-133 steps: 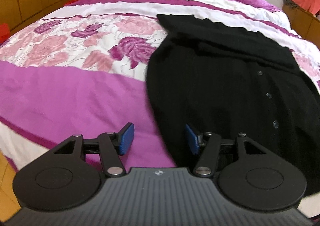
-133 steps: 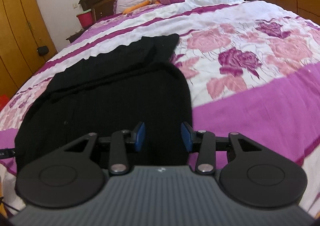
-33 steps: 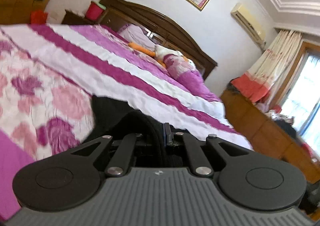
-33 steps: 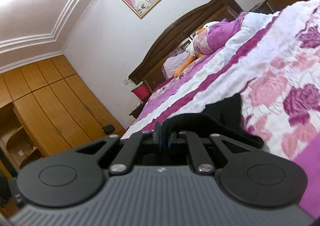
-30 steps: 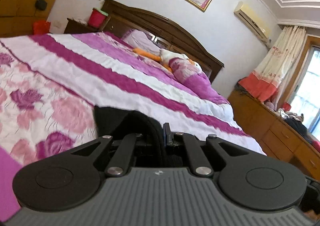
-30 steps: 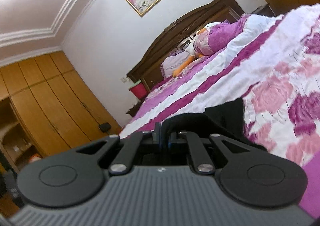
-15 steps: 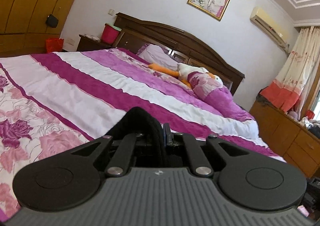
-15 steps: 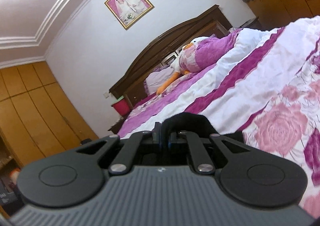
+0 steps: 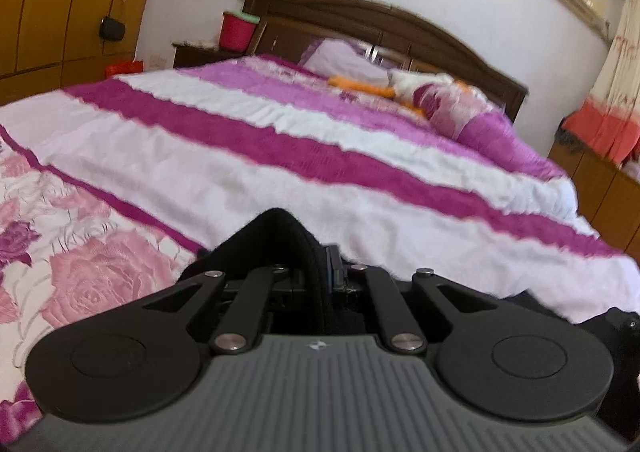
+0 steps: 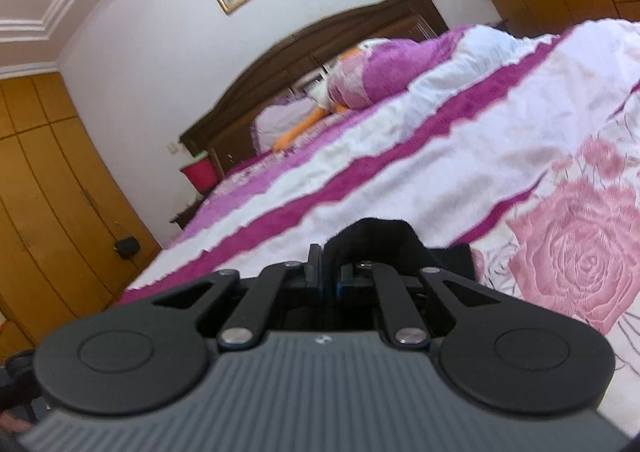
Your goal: Fold small clothes
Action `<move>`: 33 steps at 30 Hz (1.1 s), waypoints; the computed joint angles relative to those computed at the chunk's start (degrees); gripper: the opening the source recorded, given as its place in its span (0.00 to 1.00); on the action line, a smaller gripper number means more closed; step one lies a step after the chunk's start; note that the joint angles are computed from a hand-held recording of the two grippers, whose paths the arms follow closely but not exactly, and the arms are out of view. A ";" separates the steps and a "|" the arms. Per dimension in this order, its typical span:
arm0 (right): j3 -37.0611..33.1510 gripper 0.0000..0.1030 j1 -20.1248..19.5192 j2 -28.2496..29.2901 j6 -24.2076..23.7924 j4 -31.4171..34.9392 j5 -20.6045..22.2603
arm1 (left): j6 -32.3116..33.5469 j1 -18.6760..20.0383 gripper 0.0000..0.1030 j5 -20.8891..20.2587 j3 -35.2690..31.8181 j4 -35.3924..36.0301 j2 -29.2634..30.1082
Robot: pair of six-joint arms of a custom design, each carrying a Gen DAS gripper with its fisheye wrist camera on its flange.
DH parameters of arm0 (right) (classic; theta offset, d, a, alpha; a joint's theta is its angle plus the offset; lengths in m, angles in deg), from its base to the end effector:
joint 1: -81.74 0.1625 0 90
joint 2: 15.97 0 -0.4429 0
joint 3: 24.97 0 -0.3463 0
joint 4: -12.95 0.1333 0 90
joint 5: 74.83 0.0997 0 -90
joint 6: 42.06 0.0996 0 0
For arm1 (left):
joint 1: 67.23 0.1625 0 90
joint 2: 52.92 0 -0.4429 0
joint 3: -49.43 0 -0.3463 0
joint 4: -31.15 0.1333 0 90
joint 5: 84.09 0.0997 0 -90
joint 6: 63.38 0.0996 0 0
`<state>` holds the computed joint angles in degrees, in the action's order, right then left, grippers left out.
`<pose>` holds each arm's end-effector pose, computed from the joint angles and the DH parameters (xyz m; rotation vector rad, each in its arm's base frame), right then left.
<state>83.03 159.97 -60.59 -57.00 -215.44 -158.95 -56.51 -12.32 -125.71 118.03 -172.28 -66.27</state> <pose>0.0197 -0.6087 0.2347 0.1570 -2.3374 1.7757 -0.2537 -0.7226 0.0301 0.2721 2.2332 -1.4167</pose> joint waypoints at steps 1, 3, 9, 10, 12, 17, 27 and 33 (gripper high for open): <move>-0.44 0.09 -0.15 0.43 -0.03 0.29 -0.64 | -0.49 0.42 0.08 0.24 -0.68 1.32 0.34; -1.37 0.09 -0.37 1.29 0.18 0.92 -2.28 | -1.89 1.47 0.08 0.45 -2.05 4.71 1.01; -2.98 0.10 -1.23 2.07 2.81 6.00 -5.16 | -4.59 3.52 0.08 -0.22 -3.64 9.48 2.21; -2.96 0.10 -1.31 1.92 3.20 6.50 -5.05 | -4.71 3.56 0.08 -0.33 -3.53 9.54 2.13; -2.87 0.09 -1.08 1.63 3.36 7.22 -5.65 | -5.88 3.38 0.08 -0.60 -2.48 10.09 1.24; -1.49 0.19 -0.48 -0.62 8.44 10.29 -6.81 | -11.77 2.95 0.09 -4.52 3.08 13.45 -3.59; 5.68 0.43 -1.26 -5.82 5.48 13.76 -0.79 | -17.38 2.39 0.39 -14.66 12.79 13.28 -9.12; 3.52 0.12 -1.88 -5.62 3.75 17.67 2.96 | -12.72 2.62 0.24 -16.67 7.54 13.75 -6.34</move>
<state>86.55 158.08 -66.21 -53.25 -197.77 -155.99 -69.23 -9.69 -142.38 125.57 -158.54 -72.61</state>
